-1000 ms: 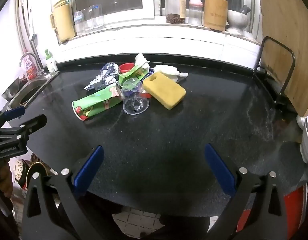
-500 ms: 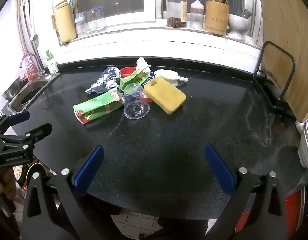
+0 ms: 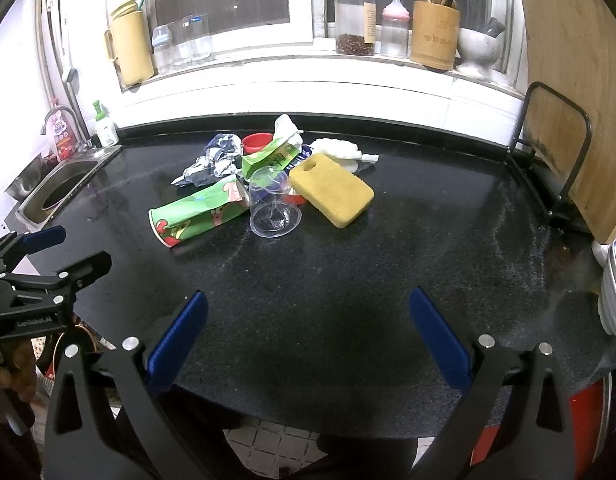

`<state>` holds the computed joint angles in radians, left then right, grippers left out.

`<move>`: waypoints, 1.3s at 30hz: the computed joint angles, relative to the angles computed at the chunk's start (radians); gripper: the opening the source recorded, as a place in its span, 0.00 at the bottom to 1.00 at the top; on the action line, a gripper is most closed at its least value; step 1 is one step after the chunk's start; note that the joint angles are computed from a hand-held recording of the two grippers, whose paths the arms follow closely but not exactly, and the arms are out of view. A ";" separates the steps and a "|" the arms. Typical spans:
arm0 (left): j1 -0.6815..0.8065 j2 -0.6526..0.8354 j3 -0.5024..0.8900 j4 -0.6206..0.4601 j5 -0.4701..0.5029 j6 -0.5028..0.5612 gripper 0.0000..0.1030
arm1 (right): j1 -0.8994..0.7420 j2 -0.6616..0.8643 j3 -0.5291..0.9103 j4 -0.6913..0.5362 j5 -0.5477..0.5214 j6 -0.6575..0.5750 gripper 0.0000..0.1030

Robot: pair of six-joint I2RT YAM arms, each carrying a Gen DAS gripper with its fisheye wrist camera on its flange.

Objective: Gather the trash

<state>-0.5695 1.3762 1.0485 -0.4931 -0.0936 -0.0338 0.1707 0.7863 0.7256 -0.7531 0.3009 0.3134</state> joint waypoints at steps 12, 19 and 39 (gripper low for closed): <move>0.001 0.002 0.005 -0.005 0.000 -0.003 0.94 | 0.015 -0.004 -0.001 -0.005 0.007 0.008 0.95; 0.005 -0.004 -0.001 -0.004 0.005 0.000 0.94 | 0.028 0.001 0.007 -0.009 0.014 0.018 0.95; 0.003 -0.008 0.006 -0.014 0.005 0.007 0.94 | 0.054 0.002 0.016 -0.020 0.033 0.032 0.95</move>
